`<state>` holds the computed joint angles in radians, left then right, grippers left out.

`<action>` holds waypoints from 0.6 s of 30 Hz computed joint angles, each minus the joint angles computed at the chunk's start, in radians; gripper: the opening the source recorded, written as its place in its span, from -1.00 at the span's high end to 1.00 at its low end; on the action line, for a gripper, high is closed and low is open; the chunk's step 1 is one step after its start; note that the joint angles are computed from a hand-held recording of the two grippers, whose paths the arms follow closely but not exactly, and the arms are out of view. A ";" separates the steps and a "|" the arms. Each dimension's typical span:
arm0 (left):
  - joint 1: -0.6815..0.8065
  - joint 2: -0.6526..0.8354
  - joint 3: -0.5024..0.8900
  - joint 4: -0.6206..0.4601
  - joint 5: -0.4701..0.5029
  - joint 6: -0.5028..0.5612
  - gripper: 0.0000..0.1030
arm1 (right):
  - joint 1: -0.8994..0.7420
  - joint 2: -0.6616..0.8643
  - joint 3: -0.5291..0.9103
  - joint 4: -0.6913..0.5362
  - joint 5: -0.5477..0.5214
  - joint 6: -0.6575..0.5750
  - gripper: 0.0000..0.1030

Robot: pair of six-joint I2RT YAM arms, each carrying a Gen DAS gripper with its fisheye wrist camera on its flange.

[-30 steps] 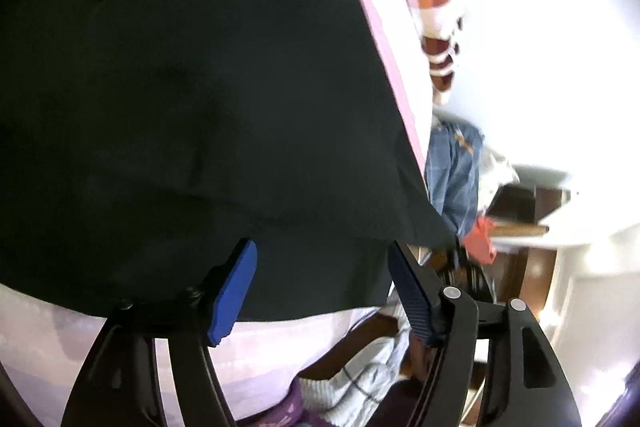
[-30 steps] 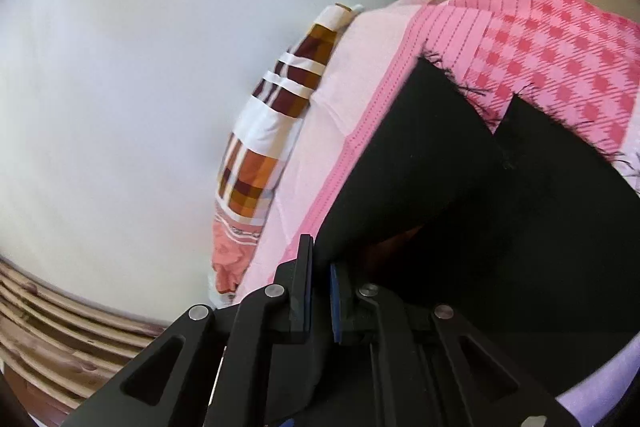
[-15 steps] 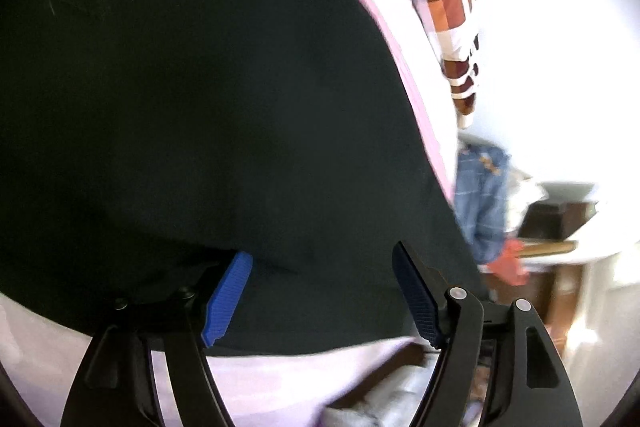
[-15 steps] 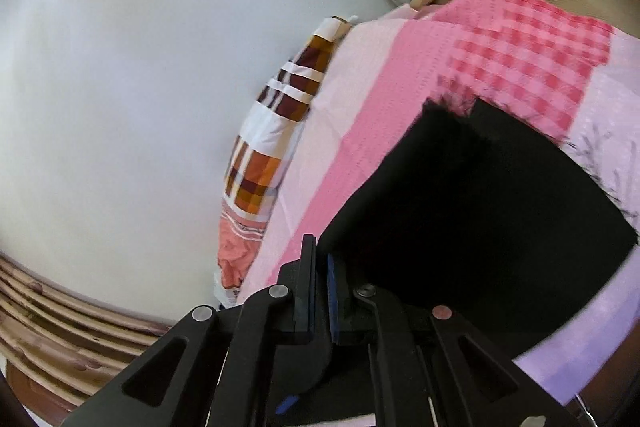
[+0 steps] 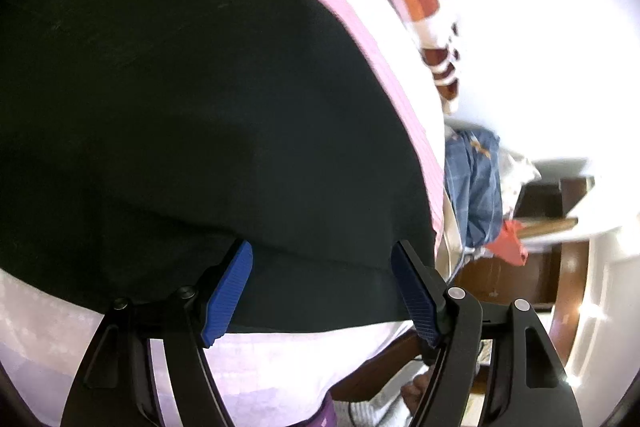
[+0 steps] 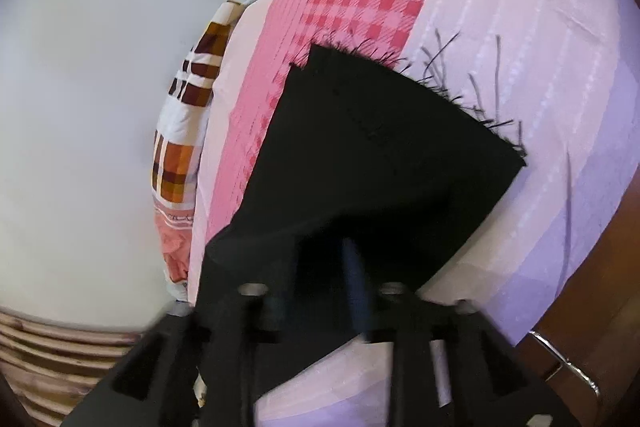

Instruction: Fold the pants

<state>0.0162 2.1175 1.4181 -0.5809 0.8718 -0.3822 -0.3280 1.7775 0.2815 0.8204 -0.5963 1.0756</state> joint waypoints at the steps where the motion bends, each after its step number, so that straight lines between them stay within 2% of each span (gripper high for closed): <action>1: -0.001 0.000 0.004 -0.002 0.006 0.007 -0.39 | -0.019 0.029 -0.010 0.051 -0.031 0.018 0.03; 3: -0.002 0.005 0.014 -0.015 0.008 0.024 -0.39 | -0.030 0.117 -0.021 0.200 -0.063 0.095 -0.11; 4: -0.003 0.012 0.020 -0.024 0.011 0.030 -0.39 | -0.031 0.136 -0.010 0.209 -0.077 0.107 -0.22; 8: 0.006 0.029 0.024 -0.053 0.030 0.046 -0.39 | 0.040 0.280 0.041 0.406 -0.116 0.253 -0.23; 13: 0.022 -0.003 -0.004 -0.006 0.018 0.029 -0.39 | 0.212 0.240 0.216 0.166 -0.045 0.143 -0.24; 18: 0.026 -0.038 0.005 -0.046 -0.044 0.126 -0.40 | 0.353 0.293 0.463 -0.088 0.007 -0.002 -0.26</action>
